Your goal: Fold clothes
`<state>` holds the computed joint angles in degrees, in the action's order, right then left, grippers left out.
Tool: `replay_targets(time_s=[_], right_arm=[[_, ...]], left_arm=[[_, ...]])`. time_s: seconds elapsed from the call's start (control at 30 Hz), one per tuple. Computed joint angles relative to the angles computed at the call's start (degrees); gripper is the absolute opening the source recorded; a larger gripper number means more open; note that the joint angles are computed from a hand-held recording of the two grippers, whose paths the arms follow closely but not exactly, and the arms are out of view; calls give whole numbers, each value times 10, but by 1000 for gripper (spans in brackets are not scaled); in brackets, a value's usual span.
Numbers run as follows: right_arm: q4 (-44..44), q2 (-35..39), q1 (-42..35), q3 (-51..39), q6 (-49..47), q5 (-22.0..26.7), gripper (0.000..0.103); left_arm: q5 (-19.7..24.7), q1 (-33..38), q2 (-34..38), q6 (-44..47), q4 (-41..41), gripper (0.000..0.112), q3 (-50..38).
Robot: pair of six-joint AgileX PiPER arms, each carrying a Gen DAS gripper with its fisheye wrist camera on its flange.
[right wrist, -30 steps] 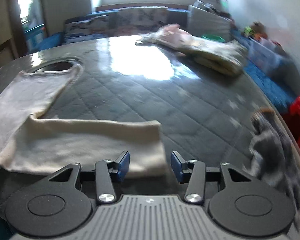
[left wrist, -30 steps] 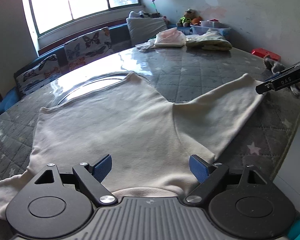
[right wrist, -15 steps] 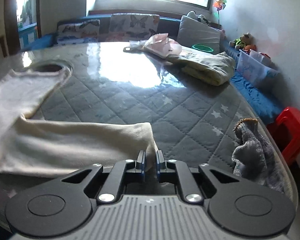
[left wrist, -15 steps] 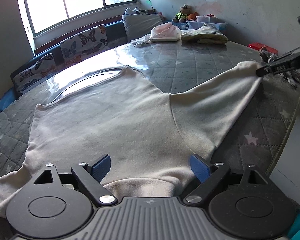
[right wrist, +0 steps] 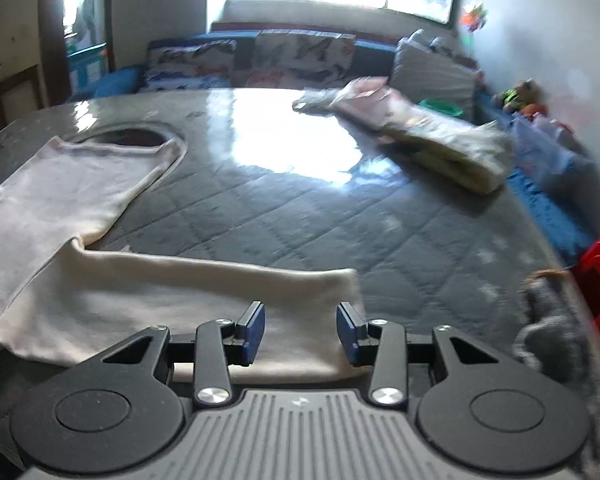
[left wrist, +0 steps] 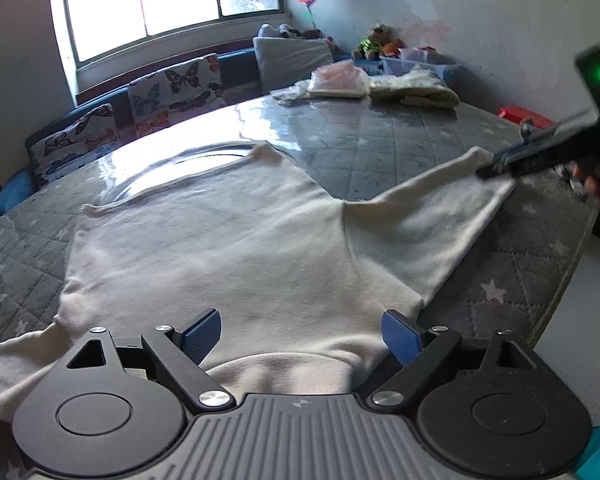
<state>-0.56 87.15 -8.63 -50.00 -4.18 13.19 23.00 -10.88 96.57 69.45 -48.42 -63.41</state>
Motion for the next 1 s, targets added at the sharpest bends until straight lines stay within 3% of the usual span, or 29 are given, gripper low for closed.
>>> replay_targets(time_s=[0.27, 0.57, 0.8, 0.9, 1.0], right_arm=[[-27, 9, 32, -30, 18, 25, 47], [258, 24, 132, -93, -303, 65, 55], [351, 102, 218, -176, -420, 110, 57], [361, 135, 248, -201, -435, 117, 57], [347, 162, 269, -225, -421, 125, 57]], left_arm=[[6, 94, 6, -47, 3, 91, -39], [-39, 203, 108, -272, 177, 88, -177], [5, 229, 228, -471, 372, 78, -347], [38, 231, 268, -516, 417, 75, -403], [56, 237, 291, -507, 404, 75, -433]])
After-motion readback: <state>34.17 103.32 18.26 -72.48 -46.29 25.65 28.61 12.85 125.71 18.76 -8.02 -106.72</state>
